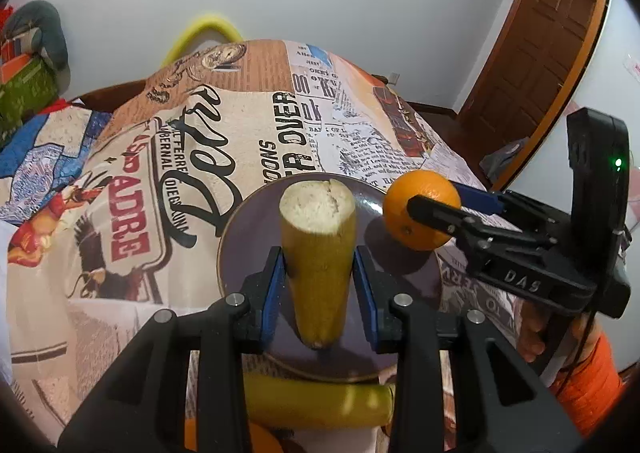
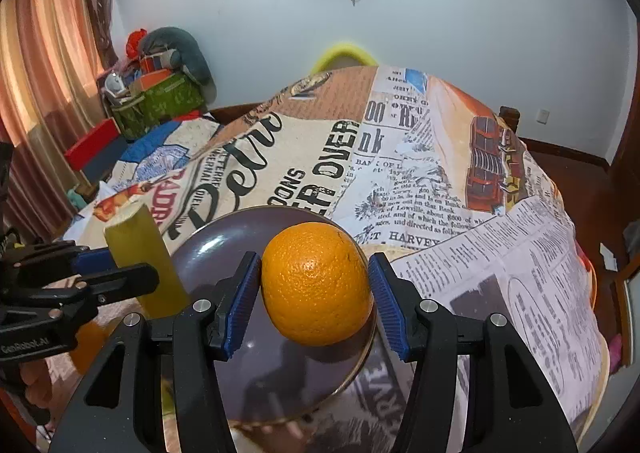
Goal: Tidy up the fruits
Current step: 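Lower banana onto plate with left tool while right tool sets orange beside it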
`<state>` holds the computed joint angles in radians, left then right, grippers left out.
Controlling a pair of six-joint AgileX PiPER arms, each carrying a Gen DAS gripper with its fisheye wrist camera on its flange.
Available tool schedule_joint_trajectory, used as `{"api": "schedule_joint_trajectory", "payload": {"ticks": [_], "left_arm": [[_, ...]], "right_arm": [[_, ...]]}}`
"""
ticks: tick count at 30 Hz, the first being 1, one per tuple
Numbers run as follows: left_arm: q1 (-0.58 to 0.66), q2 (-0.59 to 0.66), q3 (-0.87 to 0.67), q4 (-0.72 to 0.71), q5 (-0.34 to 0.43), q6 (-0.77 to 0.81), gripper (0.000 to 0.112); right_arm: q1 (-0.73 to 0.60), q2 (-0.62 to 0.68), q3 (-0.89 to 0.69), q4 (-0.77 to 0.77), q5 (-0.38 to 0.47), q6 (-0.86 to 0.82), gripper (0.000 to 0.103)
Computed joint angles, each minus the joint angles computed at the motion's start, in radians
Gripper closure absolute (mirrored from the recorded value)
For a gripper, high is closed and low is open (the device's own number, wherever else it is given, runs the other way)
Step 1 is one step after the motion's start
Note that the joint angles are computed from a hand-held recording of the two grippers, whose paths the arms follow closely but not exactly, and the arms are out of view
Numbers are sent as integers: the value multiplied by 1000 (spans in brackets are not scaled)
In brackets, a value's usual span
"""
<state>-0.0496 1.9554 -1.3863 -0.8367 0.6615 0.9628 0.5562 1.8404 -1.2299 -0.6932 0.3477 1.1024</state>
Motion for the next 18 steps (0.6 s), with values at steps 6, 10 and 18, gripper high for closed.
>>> {"api": "schedule_joint_trajectory", "payload": {"ticks": [6, 10, 18], "left_arm": [[-20, 40, -54, 36, -7, -57, 78], [-40, 39, -45, 65, -61, -71, 78], [-33, 49, -44, 77, -50, -79, 78]], "right_arm": [[-28, 68, -78, 163, 21, -184, 51], [-24, 88, -98, 148, 35, -199, 50], [-36, 76, -92, 293, 14, -336, 48]]}}
